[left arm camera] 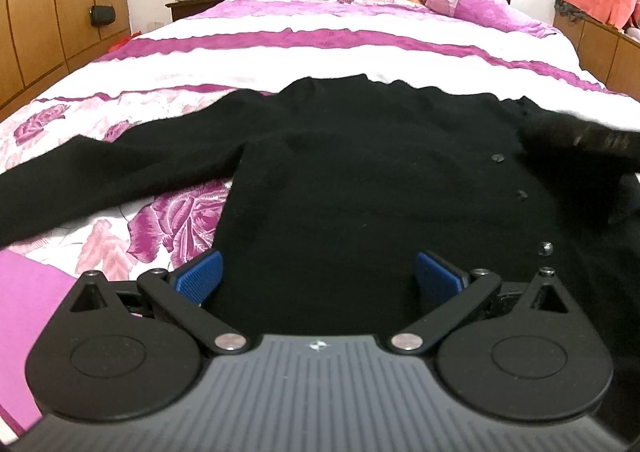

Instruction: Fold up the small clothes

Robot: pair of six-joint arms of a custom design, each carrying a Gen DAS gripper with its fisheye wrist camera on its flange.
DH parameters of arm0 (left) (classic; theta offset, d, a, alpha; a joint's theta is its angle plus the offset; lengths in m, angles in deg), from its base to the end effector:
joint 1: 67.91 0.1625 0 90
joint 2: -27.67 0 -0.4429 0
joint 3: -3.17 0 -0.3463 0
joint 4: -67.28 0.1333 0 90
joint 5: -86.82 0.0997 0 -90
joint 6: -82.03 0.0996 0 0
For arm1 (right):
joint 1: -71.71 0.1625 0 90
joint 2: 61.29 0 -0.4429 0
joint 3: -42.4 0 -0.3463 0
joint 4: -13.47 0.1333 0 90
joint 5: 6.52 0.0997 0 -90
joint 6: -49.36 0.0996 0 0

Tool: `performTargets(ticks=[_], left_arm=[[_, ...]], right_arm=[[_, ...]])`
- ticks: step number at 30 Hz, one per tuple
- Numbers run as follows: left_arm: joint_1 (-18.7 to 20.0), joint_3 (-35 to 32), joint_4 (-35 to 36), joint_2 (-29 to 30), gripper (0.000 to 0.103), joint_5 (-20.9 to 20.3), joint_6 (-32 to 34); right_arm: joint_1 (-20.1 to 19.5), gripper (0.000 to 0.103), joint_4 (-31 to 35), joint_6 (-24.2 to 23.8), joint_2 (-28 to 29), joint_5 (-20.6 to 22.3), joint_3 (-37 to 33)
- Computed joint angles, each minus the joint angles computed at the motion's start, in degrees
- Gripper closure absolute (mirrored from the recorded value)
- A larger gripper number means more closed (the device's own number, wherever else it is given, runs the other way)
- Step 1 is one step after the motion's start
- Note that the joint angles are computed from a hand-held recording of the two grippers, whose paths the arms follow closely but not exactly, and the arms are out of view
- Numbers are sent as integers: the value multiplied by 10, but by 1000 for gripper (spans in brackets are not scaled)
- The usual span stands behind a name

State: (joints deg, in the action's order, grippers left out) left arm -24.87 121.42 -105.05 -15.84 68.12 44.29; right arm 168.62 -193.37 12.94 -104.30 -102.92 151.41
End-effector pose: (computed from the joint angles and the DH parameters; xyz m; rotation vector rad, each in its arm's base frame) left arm -0.2213 -0.5181 0.1149 0.0678 2.0585 -1.0949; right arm 0.1940 -0.5853 0.1631 0.8886 -2.4225 1.1487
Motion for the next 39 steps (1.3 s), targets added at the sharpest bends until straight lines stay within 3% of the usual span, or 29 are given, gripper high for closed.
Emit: performTargets(ticks=[2, 5, 10, 15, 19, 24, 28, 33, 39], left_arm=[[6, -1, 3, 2, 0, 3, 0], [10, 0, 5, 4, 0, 10, 1], [10, 1, 9, 2, 0, 9, -6], [-2, 4, 15, -4, 0, 1, -13], [-15, 0, 3, -4, 0, -1, 0], [-29, -17, -58, 11, 0, -28, 67], [-40, -47, -63, 32, 0, -34, 101], [-44, -106, -86, 72, 0, -59, 185], [-43, -202, -66, 135, 0, -63, 270]], right_arm=[[-1, 87, 18, 0, 10, -14, -2], [-1, 85, -6, -6, 25, -29, 11], [1, 65, -21, -1, 21, -31, 33], [9, 64, -24, 23, -2, -44, 66], [3, 63, 0, 44, -47, -29, 104], [-16, 63, 17, 29, -115, 19, 155], [-32, 63, -1, 27, -143, 34, 169], [-61, 62, -13, 84, -162, 38, 166], [-89, 62, -39, 107, -168, 43, 171]])
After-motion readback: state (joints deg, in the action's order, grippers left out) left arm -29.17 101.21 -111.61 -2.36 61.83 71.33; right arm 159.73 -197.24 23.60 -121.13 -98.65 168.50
